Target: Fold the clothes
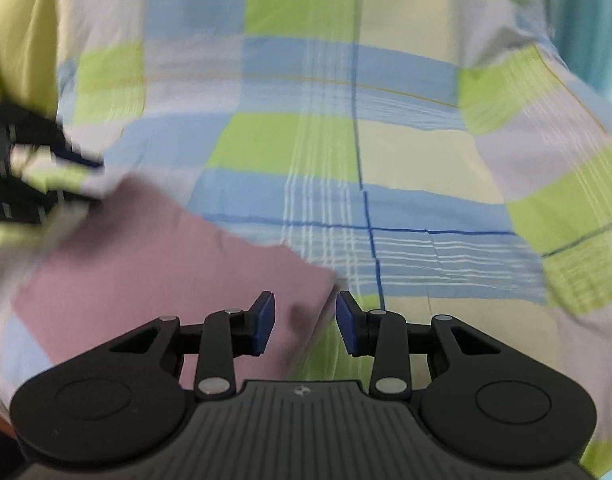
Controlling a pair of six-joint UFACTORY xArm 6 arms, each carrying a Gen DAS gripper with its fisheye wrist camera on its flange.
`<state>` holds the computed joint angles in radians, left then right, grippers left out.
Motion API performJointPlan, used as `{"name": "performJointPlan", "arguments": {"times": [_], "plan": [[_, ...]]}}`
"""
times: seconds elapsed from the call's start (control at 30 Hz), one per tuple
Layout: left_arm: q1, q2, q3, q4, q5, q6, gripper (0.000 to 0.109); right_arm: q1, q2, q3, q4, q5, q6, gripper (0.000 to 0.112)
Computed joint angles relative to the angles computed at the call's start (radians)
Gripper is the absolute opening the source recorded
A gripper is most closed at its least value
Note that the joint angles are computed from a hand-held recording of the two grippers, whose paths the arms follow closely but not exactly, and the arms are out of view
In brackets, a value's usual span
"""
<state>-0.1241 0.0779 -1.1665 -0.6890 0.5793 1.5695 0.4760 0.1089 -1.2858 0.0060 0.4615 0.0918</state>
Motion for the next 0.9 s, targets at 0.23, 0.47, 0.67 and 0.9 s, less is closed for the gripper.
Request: {"name": "performJointPlan", "arguments": {"times": [0.23, 0.47, 0.67, 0.9], "plan": [[0.039, 0.089, -0.107, -0.034, 0.111, -0.124, 0.039, -0.030, 0.047, 0.005, 0.415, -0.070, -0.214, 0.038], [0.061, 0.095, -0.128, -0.093, 0.157, -0.111, 0.023, -0.026, 0.055, 0.017, 0.533, -0.108, -0.247, 0.014], [0.028, 0.077, -0.078, -0.083, 0.086, -0.048, 0.010, -0.031, 0.051, 0.024, 0.408, -0.106, -0.177, 0.002], [0.026, 0.076, -0.068, -0.072, 0.030, -0.081, 0.016, -0.041, 0.047, 0.036, 0.347, -0.112, -0.090, 0.001]]}}
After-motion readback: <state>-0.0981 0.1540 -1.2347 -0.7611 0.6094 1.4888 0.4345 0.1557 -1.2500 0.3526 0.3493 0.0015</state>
